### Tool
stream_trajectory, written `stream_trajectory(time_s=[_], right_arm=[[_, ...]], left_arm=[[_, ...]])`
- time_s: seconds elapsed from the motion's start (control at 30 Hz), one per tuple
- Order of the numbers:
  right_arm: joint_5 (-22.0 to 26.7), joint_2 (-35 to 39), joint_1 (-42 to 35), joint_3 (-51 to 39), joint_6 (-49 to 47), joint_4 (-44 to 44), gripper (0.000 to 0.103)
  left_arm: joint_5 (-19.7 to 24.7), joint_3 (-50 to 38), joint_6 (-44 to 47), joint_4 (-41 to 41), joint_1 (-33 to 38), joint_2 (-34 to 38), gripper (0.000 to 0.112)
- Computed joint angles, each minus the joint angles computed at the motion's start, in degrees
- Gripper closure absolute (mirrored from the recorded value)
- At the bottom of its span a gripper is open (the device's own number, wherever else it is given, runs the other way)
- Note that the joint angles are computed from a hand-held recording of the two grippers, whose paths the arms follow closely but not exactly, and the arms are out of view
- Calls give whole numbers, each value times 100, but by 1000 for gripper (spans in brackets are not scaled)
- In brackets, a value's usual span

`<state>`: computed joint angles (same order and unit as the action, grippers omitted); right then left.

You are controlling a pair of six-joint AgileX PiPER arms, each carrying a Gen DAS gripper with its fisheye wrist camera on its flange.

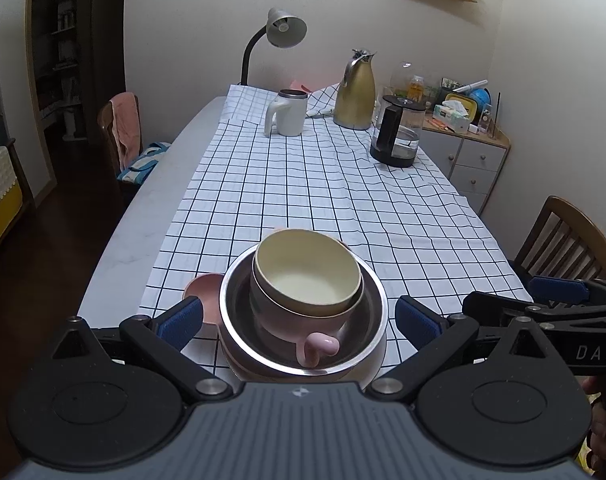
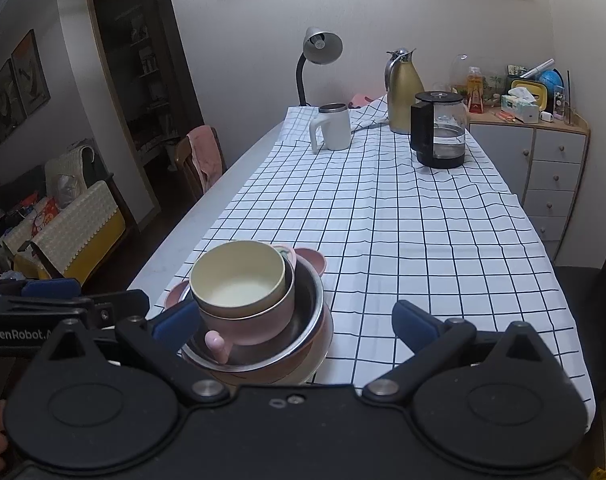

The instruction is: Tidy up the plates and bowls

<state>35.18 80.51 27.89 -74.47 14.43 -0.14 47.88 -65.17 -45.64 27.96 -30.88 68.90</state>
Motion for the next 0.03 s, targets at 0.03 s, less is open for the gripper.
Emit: stream_trajectory(time_s=[0.03], right_arm=[[15,38,8,-35,32,-24,0]], left_arm=[[-41,-13,105,-80,74,29,10]])
